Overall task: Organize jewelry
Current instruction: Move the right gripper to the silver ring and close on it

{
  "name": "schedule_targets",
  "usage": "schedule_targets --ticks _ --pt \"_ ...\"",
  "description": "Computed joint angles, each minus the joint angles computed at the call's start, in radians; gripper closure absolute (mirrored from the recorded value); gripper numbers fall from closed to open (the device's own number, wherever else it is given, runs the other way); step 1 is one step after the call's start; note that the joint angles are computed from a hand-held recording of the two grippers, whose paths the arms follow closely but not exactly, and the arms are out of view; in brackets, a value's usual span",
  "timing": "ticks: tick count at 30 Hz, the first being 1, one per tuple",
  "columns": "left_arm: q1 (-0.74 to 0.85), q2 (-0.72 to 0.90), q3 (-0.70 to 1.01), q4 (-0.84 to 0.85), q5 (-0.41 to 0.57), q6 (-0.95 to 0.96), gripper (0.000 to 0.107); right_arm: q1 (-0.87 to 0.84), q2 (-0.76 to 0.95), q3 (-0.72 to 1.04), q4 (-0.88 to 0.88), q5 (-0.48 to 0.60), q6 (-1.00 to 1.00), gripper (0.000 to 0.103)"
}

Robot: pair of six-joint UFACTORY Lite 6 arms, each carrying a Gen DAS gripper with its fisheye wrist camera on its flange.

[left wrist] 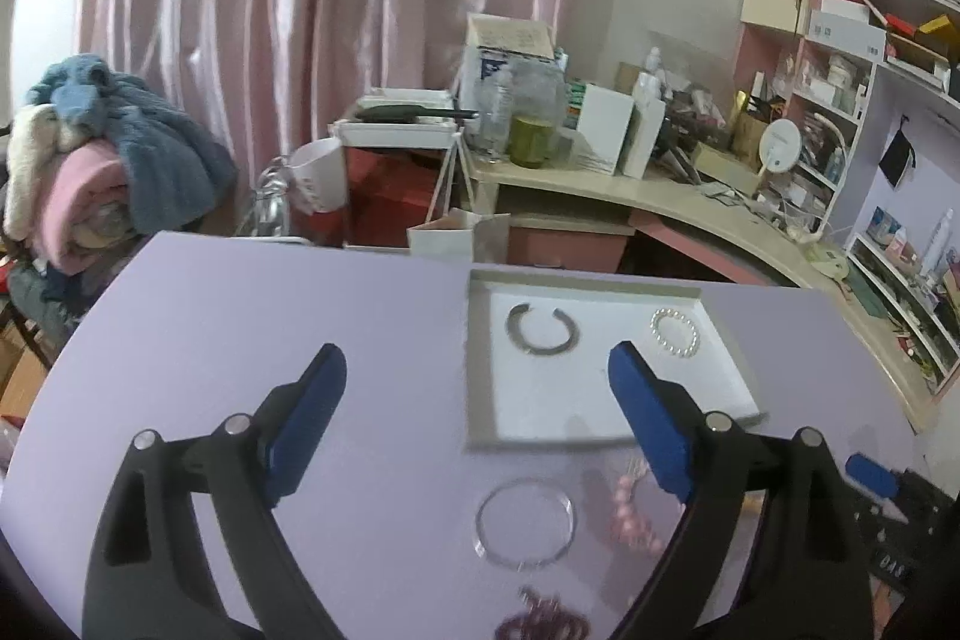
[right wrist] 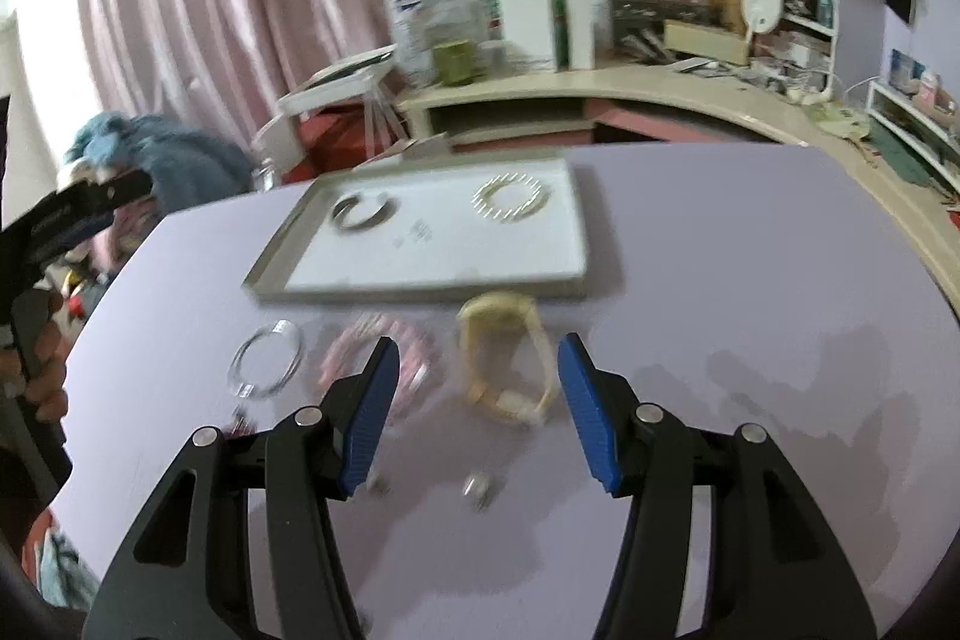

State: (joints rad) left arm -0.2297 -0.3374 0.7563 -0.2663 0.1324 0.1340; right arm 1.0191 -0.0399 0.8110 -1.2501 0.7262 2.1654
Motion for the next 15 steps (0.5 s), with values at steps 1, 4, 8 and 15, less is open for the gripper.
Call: schedule_targets --ticks 1,4,8,15 --pt "0.002 -0.054 -0.046 0.043 0.003 -0.045 0.017 0.029 0.001 -0.011 -0.004 0.008 0.022 0.046" --pt "-0.004 -0.208 -0.171 0.209 0.026 -0.230 0.016 0.130 0.024 -0.034 -0.020 0.035 0.093 0.046" --pt "-0.005 -0.441 -0.344 0.272 0.091 -0.321 0.016 0.252 0.079 -0.050 -0.043 0.062 0.213 0.046" --pt "0.065 -0.800 -0.552 0.123 0.256 -0.155 0.016 0.398 0.203 -0.027 -0.093 0.085 0.402 0.047"
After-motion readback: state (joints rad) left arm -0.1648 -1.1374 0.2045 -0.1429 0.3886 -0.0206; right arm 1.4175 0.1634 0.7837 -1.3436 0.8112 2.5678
